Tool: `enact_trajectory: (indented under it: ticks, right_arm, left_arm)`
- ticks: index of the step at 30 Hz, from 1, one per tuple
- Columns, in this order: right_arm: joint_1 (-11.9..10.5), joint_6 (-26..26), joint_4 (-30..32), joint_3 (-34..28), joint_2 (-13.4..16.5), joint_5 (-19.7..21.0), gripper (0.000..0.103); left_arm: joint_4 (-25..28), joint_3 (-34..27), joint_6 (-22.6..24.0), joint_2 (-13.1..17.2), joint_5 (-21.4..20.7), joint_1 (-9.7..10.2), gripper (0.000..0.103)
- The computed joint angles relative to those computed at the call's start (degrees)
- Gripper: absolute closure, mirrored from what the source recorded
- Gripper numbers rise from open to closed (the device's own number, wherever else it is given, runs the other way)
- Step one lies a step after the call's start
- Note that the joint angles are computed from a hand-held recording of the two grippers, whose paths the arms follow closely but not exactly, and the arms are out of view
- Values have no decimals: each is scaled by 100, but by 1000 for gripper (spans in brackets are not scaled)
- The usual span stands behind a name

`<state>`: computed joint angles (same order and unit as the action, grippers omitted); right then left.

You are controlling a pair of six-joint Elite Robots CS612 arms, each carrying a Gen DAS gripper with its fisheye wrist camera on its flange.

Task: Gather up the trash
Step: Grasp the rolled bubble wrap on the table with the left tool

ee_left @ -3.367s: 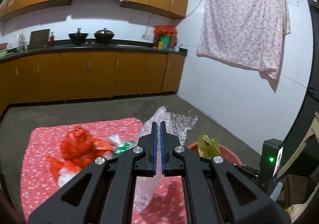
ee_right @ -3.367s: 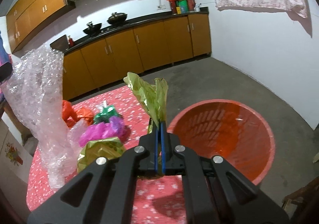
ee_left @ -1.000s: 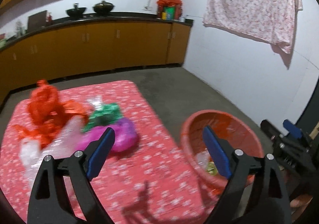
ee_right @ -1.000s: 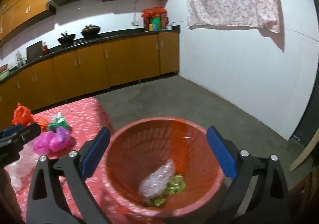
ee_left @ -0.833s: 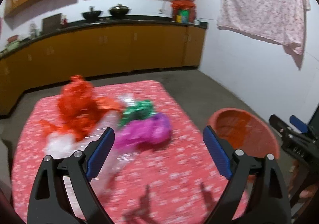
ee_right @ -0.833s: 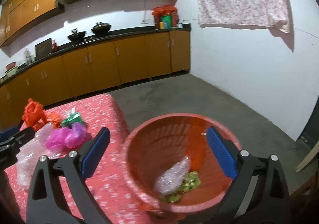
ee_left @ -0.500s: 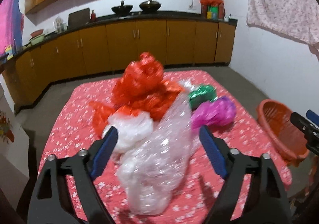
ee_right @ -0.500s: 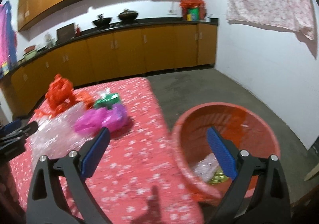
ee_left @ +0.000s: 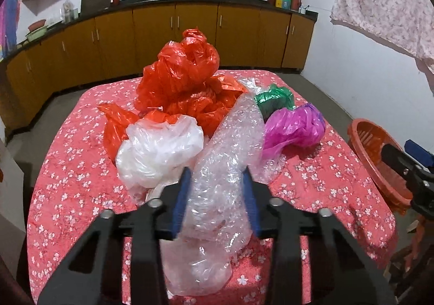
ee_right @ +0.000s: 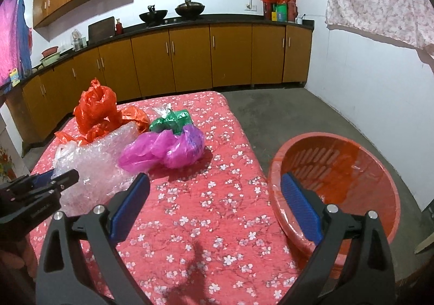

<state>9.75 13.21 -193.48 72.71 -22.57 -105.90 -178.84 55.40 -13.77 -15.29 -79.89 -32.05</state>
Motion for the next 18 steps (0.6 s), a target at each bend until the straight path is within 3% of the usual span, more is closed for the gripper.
enact_trajectory:
  ticks: [4,18]
  right_arm:
    - [-1,-13,79,-23,11,14,8]
    - [30,-80,131,-116,53,48,9]
  left_arm:
    - [-221,91,79,-39,-117,7,82]
    - [-1239,666,-189,-382,-277,59,84]
